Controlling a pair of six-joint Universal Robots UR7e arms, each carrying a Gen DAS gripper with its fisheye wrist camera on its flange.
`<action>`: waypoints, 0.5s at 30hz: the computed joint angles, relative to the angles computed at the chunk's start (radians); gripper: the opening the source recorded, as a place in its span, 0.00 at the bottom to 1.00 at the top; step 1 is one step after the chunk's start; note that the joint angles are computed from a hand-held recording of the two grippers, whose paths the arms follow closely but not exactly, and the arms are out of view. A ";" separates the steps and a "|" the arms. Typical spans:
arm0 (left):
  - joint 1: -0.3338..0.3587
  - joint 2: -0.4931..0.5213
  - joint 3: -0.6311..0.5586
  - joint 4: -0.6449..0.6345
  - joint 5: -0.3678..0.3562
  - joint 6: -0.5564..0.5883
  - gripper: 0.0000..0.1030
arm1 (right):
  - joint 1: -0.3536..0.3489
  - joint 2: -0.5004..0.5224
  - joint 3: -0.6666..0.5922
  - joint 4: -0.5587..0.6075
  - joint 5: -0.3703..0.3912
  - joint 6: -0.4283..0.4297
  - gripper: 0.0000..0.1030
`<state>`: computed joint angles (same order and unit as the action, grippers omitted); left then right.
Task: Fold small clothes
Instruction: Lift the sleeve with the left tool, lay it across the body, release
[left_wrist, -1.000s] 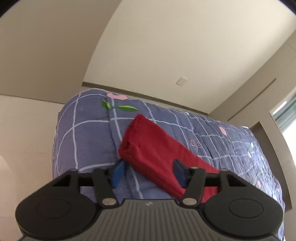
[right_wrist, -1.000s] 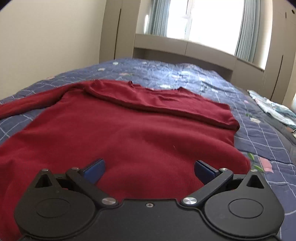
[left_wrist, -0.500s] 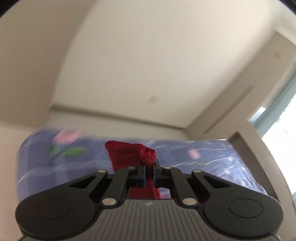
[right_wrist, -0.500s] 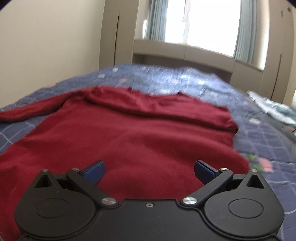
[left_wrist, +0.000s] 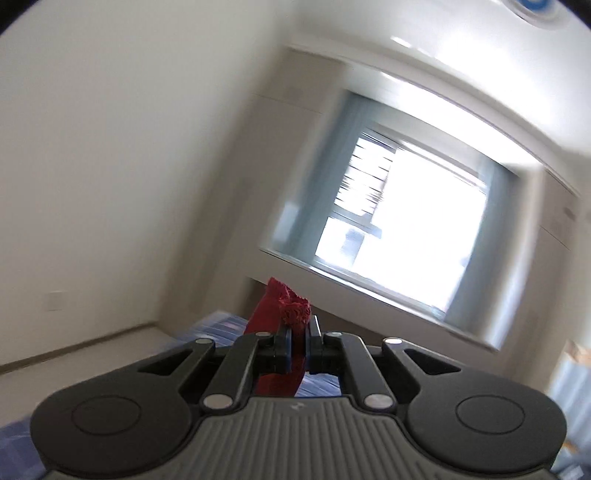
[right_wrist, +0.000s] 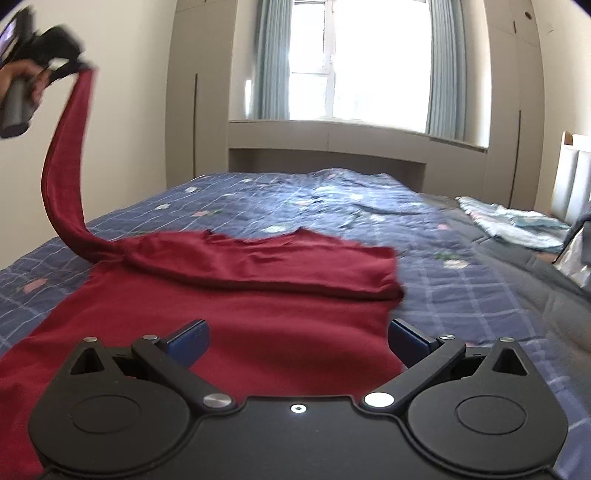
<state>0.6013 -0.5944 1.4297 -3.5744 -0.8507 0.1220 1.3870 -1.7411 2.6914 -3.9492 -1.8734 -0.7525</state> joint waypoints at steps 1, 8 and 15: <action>-0.006 0.030 -0.028 0.046 -0.030 -0.004 0.05 | -0.025 -0.024 -0.005 0.016 0.021 -0.017 0.99; -0.022 0.261 -0.172 0.307 -0.222 -0.030 0.06 | -0.232 -0.182 -0.011 0.087 0.109 -0.068 0.99; 0.000 0.370 -0.132 0.485 -0.341 -0.085 0.07 | -0.512 -0.373 0.011 0.235 0.266 -0.039 0.99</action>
